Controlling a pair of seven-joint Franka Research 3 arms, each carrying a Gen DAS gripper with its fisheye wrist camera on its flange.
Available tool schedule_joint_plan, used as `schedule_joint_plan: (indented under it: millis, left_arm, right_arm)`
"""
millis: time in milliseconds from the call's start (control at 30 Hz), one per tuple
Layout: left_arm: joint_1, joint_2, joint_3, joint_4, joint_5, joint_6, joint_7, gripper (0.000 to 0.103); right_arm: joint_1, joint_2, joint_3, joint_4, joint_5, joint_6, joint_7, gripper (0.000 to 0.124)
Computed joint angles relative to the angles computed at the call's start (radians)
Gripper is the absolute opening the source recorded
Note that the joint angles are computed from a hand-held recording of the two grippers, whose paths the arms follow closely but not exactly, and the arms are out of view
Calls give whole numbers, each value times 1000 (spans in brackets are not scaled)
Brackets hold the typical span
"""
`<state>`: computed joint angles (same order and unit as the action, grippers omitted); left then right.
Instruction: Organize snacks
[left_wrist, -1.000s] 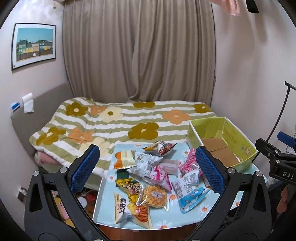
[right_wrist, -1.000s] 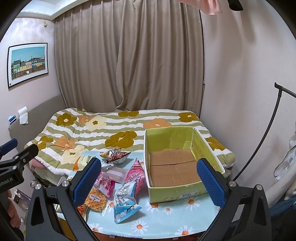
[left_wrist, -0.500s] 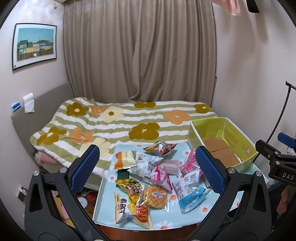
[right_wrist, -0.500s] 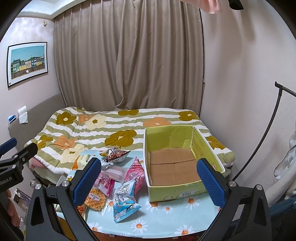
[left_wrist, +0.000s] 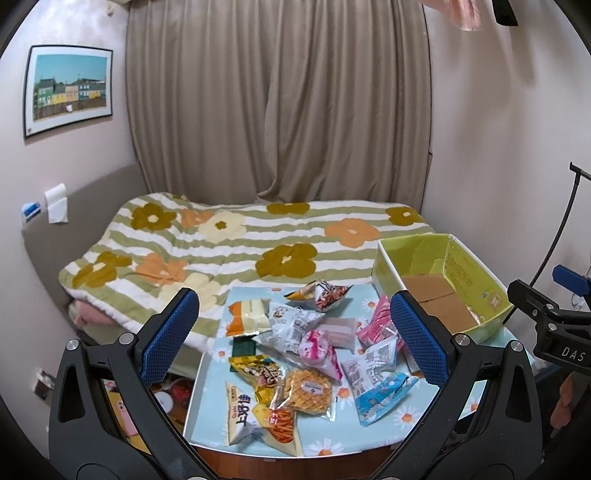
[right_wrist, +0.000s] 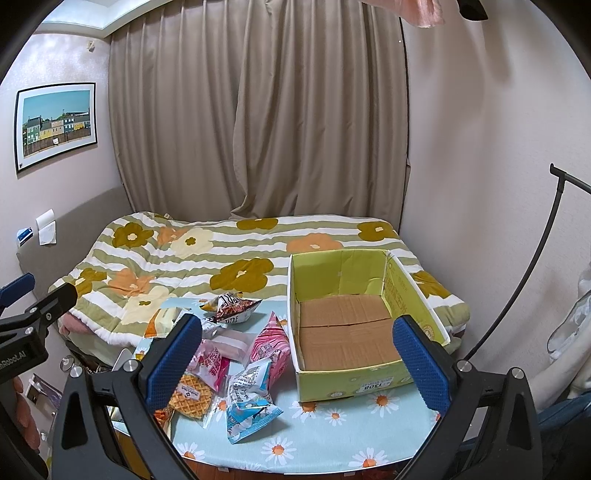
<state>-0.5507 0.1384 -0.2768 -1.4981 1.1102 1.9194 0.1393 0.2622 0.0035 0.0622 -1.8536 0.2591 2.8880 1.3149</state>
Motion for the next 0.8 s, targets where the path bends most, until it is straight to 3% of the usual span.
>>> schedule_joint_plan:
  millis: [800]
  left_arm:
    - [4, 0, -3, -1, -31, -5, -14, 103]
  right_arm:
    - [1, -16, 1, -16, 0, -10, -5, 103]
